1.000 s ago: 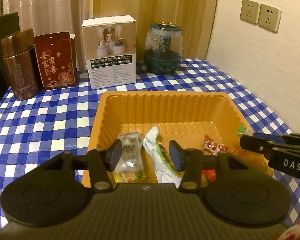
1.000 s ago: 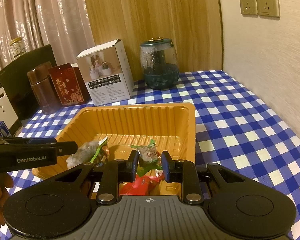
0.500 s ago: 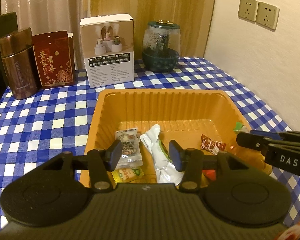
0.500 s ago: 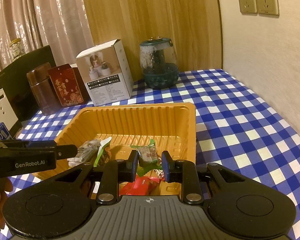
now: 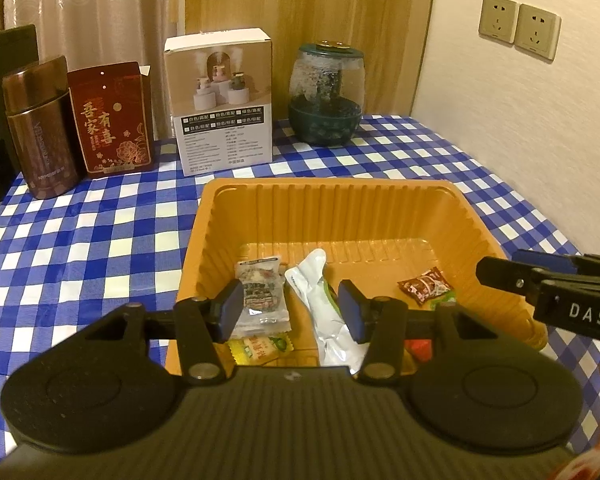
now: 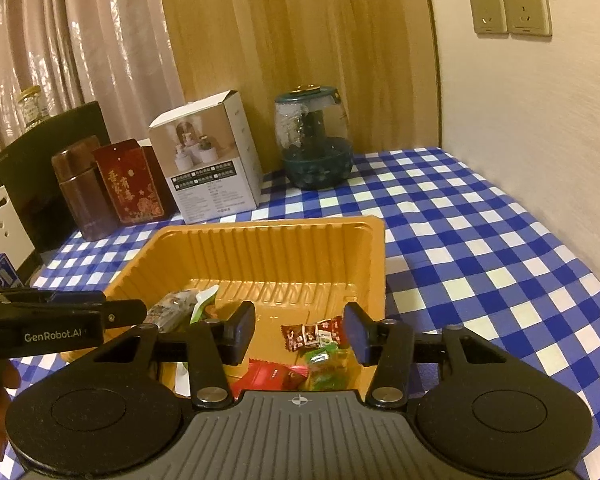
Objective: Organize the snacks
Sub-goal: 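Lower both snacks into the tray and open both tools, then lift both tools out of the tray back toward the snack pile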
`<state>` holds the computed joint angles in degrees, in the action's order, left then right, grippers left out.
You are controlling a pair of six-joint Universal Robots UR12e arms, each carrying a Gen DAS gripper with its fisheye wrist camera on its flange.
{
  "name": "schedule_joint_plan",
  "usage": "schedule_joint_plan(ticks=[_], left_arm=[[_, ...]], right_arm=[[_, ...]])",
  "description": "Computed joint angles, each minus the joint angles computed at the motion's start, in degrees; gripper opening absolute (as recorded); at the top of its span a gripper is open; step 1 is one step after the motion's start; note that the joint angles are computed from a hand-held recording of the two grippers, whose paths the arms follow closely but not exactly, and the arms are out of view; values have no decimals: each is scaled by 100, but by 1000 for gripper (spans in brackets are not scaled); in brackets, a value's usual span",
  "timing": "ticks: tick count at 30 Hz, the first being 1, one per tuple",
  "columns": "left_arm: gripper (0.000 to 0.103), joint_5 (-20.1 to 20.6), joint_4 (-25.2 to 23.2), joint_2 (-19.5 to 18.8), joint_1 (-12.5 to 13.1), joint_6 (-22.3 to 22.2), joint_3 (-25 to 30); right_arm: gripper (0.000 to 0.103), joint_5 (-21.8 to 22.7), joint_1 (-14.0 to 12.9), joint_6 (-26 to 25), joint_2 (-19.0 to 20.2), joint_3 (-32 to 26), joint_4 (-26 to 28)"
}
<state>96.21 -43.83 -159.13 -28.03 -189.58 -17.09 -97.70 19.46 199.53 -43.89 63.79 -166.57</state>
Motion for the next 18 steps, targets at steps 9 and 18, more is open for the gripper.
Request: schedule_joint_plan(ticks=[9, 18], left_arm=[[49, 7, 44, 45, -13, 37, -69], [52, -10, 300, 264, -34, 26, -492]], right_arm=[[49, -41, -8, 40, -37, 56, -45], [49, -83, 10, 154, -93, 152, -166]])
